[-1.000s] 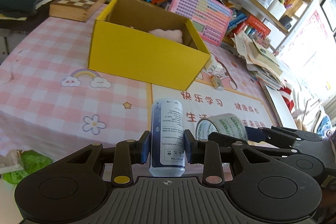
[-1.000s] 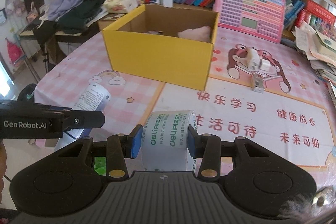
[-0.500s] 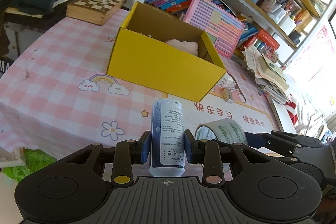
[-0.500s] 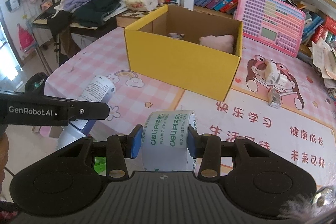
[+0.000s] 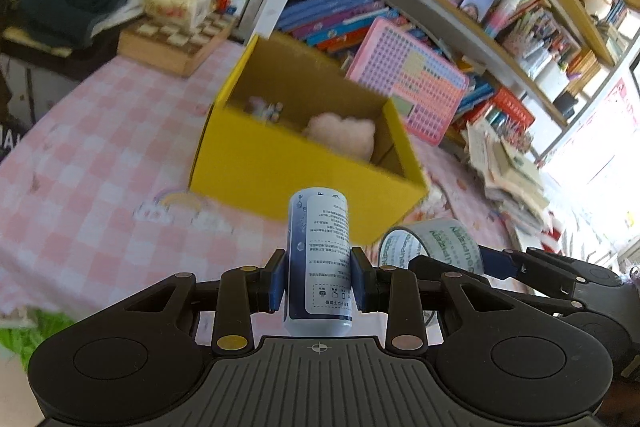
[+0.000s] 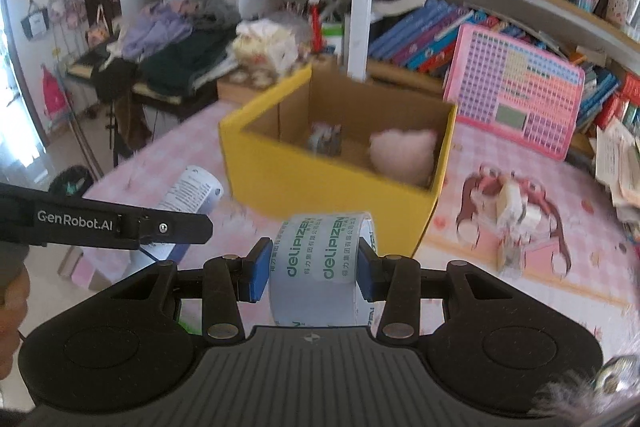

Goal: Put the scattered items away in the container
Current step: 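Carry the bottle with the left tool while the right tool carries the tape toward the yellow box, then lower the bottle into the box and open the left tool while the right tool releases the tape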

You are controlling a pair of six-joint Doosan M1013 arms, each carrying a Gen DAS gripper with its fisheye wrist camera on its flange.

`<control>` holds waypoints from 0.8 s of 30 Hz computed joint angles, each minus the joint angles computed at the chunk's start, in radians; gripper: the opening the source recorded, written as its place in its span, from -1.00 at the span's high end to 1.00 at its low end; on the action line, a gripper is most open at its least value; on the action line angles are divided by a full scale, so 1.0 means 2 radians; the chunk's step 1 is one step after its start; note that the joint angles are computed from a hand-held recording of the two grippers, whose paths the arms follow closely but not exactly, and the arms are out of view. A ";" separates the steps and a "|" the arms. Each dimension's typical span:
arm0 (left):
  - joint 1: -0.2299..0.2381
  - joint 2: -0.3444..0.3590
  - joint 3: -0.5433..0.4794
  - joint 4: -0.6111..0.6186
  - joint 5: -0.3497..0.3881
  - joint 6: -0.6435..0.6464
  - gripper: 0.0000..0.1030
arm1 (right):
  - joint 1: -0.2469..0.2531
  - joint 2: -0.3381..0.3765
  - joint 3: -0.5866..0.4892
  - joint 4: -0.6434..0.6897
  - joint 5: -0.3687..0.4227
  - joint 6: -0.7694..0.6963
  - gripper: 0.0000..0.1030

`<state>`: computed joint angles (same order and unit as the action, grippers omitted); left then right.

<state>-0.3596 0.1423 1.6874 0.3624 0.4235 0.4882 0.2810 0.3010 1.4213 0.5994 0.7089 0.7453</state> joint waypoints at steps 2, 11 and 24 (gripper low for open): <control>0.005 0.007 -0.013 0.012 -0.004 -0.003 0.39 | -0.003 0.009 -0.017 0.019 -0.001 -0.019 0.21; 0.027 0.062 -0.103 0.064 0.006 0.018 0.39 | -0.007 0.076 -0.132 0.076 0.007 -0.076 0.21; 0.056 0.163 -0.228 -0.041 0.114 0.157 0.40 | 0.001 0.200 -0.297 -0.029 0.138 0.052 0.21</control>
